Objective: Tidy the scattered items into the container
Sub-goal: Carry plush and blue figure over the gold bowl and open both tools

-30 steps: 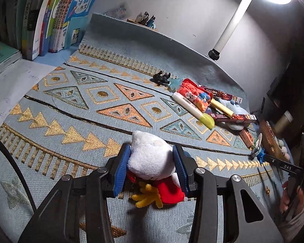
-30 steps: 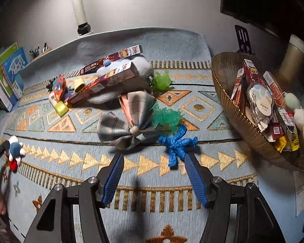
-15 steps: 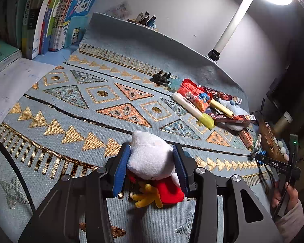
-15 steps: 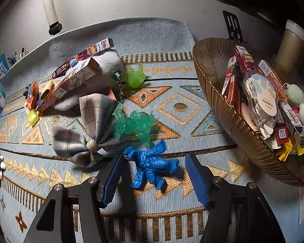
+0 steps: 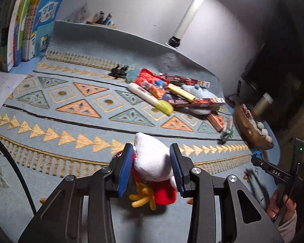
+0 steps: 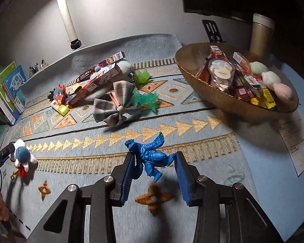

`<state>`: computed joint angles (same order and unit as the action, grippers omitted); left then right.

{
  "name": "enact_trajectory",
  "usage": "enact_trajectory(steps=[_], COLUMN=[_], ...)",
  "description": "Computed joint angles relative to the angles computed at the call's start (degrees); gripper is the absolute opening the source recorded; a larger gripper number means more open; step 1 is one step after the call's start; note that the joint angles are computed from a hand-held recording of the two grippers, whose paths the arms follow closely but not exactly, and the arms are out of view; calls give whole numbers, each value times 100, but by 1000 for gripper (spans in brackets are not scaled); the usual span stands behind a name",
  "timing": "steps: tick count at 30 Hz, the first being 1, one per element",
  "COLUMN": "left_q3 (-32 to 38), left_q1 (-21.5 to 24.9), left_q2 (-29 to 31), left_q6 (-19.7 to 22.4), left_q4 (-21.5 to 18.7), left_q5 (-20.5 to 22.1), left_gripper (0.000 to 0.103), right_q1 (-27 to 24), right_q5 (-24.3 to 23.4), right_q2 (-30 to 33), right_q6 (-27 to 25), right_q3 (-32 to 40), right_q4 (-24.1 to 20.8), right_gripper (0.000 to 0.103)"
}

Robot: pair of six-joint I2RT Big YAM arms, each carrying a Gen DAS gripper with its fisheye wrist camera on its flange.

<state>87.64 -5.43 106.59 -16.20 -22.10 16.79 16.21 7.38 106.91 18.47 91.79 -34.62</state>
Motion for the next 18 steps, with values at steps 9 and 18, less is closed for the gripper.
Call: enact_trajectory(steps=[9, 18], left_q3=[1169, 279], left_q1=[-769, -337], left_q2=[272, -124], left_q6=[781, 314], left_q4=[-655, -1002], left_q5=[436, -477], left_gripper=[29, 67], right_q1=[-486, -645], right_q5=[366, -720], right_q2=[-899, -811], right_q6=[-184, -12], right_q3=[-649, -972], right_q4=[607, 826], right_gripper=[39, 39])
